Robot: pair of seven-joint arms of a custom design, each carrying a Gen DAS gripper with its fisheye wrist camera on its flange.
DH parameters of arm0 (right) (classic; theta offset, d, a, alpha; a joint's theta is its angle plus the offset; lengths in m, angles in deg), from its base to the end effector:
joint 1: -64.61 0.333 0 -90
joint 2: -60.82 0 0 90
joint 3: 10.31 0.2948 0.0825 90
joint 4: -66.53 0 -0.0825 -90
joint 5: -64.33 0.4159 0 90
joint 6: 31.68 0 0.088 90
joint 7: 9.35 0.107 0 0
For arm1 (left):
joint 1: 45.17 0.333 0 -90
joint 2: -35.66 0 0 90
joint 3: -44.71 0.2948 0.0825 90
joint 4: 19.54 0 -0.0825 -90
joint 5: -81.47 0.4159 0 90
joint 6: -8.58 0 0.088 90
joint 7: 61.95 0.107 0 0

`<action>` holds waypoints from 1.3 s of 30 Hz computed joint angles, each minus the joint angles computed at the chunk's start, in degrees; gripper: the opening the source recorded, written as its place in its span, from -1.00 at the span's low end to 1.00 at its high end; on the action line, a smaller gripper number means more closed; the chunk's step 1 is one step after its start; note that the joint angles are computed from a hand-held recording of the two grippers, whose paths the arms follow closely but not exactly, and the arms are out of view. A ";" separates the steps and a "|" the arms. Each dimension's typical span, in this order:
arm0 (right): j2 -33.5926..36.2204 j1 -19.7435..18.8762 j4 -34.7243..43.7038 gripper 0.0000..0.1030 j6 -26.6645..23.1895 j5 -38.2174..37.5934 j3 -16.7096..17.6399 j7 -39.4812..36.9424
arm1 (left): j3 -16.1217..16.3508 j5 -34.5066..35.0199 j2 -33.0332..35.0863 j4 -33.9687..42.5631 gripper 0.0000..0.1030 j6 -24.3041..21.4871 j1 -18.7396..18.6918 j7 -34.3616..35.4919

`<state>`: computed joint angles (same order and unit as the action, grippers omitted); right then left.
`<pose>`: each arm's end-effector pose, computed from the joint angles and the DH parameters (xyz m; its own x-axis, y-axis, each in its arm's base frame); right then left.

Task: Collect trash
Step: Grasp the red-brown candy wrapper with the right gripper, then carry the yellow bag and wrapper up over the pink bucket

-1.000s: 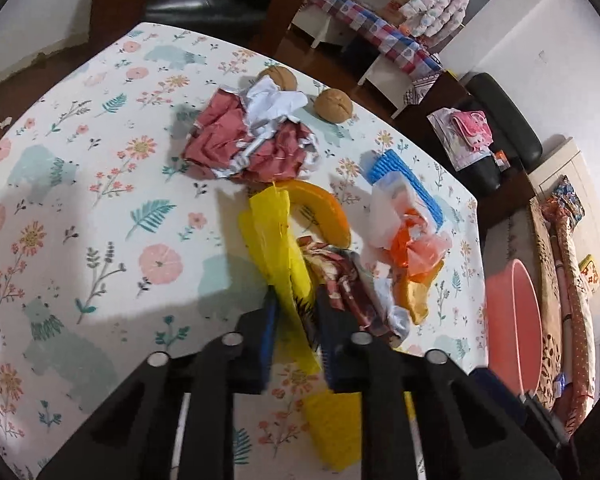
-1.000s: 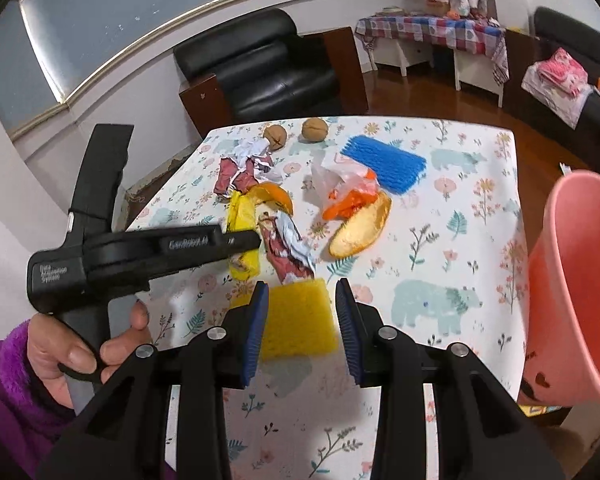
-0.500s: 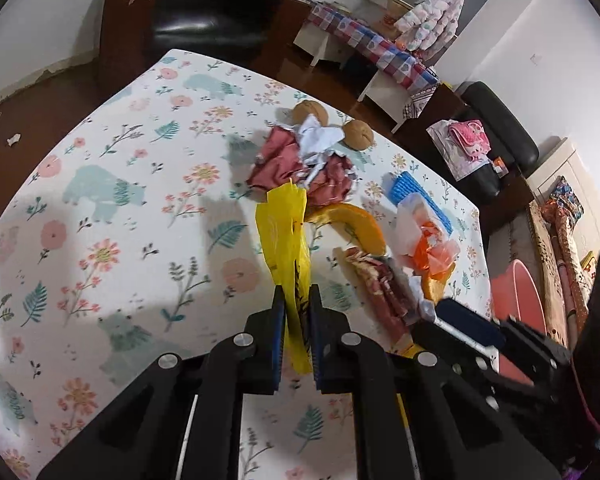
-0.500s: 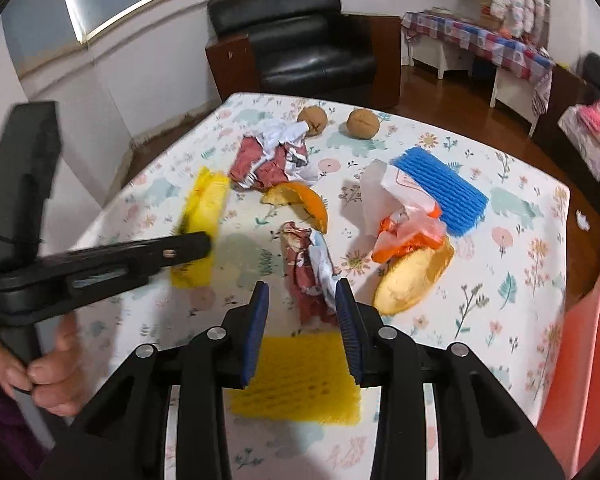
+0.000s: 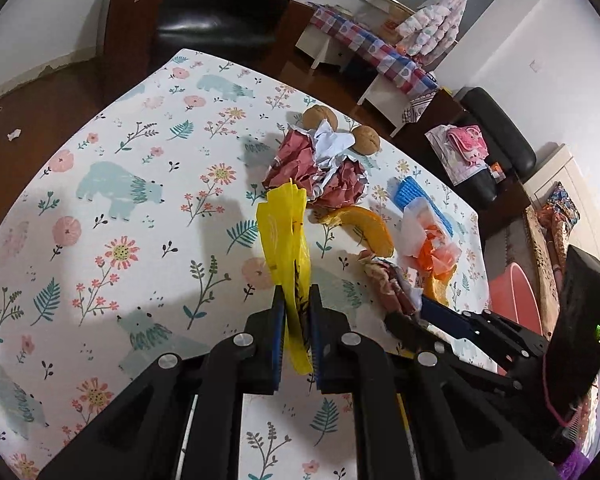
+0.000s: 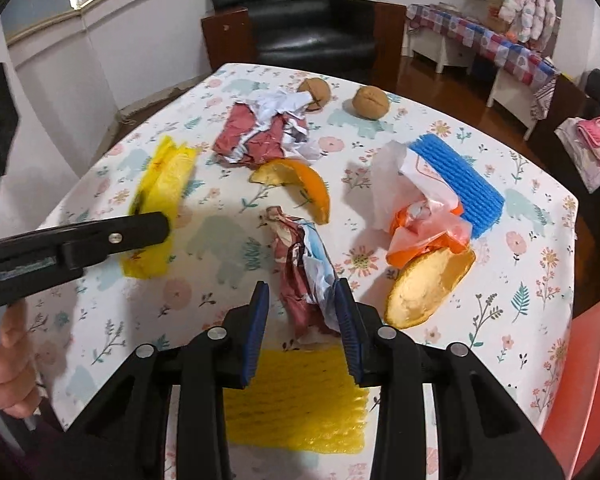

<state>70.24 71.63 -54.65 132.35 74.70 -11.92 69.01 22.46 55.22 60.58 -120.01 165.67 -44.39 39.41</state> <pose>0.6290 0.0500 0.3609 0.1459 -0.9891 -0.0205 -0.8243 -0.1100 -0.5554 0.6802 -0.2183 0.3613 -0.2214 -0.8813 0.4175 -0.8707 -0.0142 -0.4916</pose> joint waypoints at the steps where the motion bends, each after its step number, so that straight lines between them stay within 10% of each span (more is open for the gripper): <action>1: 0.08 -0.14 0.07 -0.52 0.23 0.82 0.20 0.00 | -0.11 -0.18 -0.27 -0.32 -0.80 0.18 0.15 0.17; 12: -6.04 -2.71 -3.54 -0.79 1.62 27.92 4.16 -15.42 | -1.93 -5.82 -4.13 -4.30 -0.80 2.18 1.77 6.32; 22: -16.14 1.11 -11.09 -0.79 7.44 51.75 -0.14 -27.26 | -1.88 -10.29 -6.30 -3.77 -0.80 0.92 -0.81 15.77; 39: -31.57 -10.18 -30.45 -0.79 23.89 36.92 -2.23 -4.72 | -5.24 -9.55 0.05 9.87 -0.80 -8.32 -12.66 24.28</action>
<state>38.68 61.45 -85.09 156.23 111.62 -14.15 64.29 17.22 45.67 60.64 -110.14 157.35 -57.05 63.70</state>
